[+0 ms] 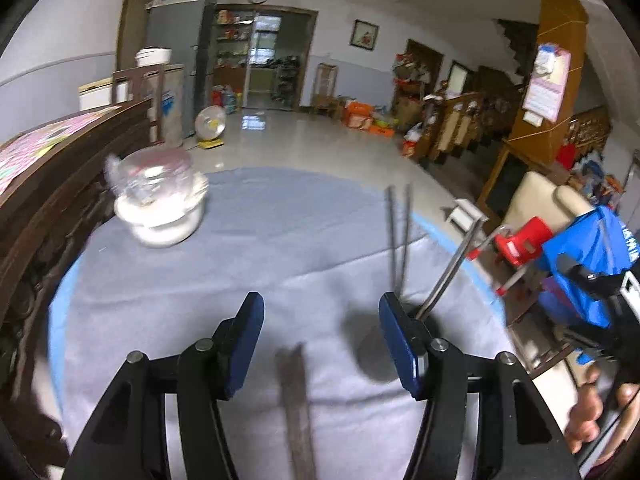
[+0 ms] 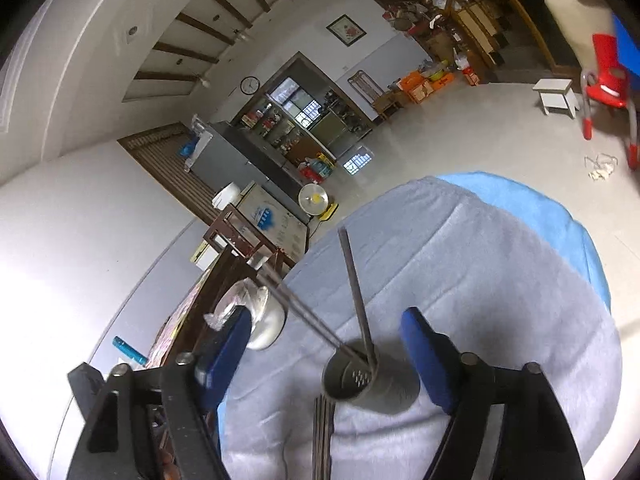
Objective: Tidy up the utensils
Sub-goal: 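Lower the chopstick into the cup and open the right tool, then move the right tool back over the remaining chopstick bundle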
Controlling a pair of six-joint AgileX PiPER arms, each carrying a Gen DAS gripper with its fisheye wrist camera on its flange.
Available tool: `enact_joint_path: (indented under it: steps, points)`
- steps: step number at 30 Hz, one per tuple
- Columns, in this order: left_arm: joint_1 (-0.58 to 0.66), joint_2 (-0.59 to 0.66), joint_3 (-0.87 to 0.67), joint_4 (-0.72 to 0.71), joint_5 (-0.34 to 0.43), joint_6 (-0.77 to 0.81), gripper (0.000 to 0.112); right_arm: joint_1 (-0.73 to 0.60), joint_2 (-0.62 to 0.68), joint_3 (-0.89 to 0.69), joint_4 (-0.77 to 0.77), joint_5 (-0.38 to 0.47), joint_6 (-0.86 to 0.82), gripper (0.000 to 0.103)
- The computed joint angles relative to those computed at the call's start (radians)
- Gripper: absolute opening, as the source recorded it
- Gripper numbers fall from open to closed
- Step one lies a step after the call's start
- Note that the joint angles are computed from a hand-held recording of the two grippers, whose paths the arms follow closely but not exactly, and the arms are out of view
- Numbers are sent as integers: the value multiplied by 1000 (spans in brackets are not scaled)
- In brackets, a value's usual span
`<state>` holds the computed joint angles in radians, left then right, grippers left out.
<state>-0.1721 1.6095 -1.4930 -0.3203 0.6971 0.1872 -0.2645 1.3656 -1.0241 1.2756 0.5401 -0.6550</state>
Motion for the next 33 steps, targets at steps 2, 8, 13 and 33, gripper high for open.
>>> enact_joint_path:
  steps: [2, 8, 13, 33]
  points:
    - [17, -28, 50, 26, -5, -7, 61, 44, -31, 25, -121, -22, 89, 56]
    - [52, -129, 249, 146, -32, -54, 62, 199, -77, 104, -361, -97, 245, 44]
    - [120, -166, 375, 126, -50, -1, 62, 293, -51, 165, -390, -130, 264, 44]
    - [169, -103, 467, 100, -117, 26, 62, 440, 191, 109, -405, -168, 290, 43]
